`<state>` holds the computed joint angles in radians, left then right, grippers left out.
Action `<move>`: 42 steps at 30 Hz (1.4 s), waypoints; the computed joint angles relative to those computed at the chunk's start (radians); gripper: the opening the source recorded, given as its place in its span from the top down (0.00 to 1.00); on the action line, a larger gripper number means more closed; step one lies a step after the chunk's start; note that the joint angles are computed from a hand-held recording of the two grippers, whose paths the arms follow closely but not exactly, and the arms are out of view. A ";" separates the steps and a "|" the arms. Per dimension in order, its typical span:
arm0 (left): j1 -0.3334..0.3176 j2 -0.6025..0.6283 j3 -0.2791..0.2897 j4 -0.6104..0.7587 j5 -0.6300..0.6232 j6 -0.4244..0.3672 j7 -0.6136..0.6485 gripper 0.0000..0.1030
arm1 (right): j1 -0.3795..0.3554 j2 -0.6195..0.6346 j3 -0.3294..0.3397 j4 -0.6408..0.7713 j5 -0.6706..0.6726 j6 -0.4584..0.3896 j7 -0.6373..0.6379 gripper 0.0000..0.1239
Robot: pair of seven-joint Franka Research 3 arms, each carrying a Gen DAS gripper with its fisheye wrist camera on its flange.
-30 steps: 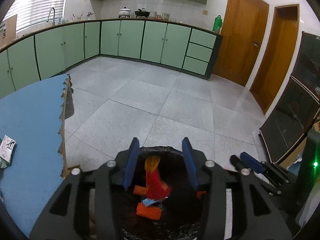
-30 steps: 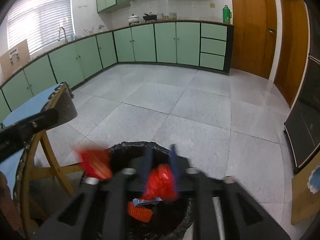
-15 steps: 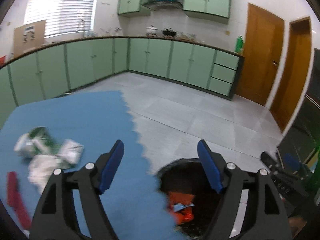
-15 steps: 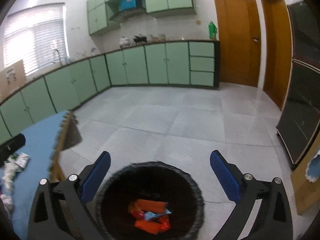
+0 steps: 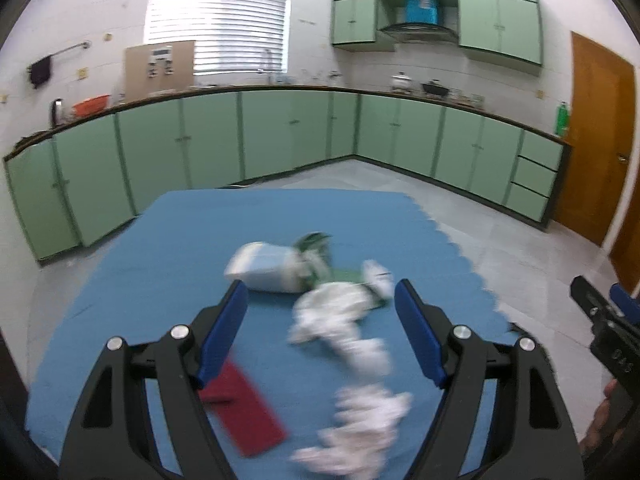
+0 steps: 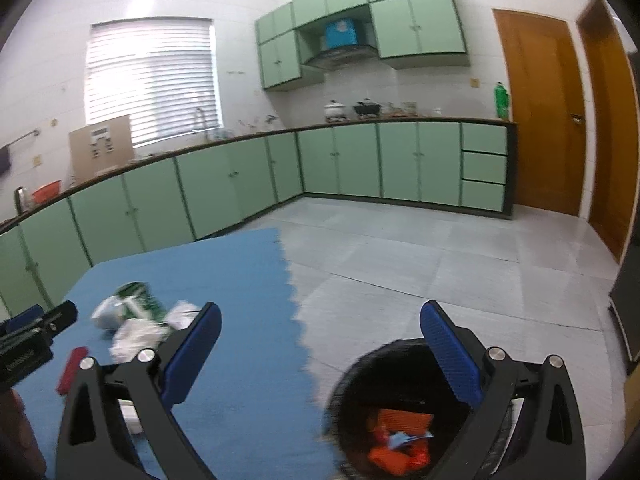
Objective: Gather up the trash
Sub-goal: 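Grasp the white tissue with the right tool while the left tool approaches the red sponge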
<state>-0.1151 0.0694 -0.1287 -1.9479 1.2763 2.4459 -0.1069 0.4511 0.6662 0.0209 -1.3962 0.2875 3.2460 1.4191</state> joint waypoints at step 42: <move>0.151 -0.209 -0.024 -0.347 -0.039 0.060 -0.105 0.32 | 0.179 0.039 0.014 -0.074 -0.103 -0.102 0.018 0.72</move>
<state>0.0357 -0.1398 -0.1523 -2.2950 1.2372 2.5056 -0.2116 0.6297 0.7053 0.0345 -1.4699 0.1846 3.1436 1.4368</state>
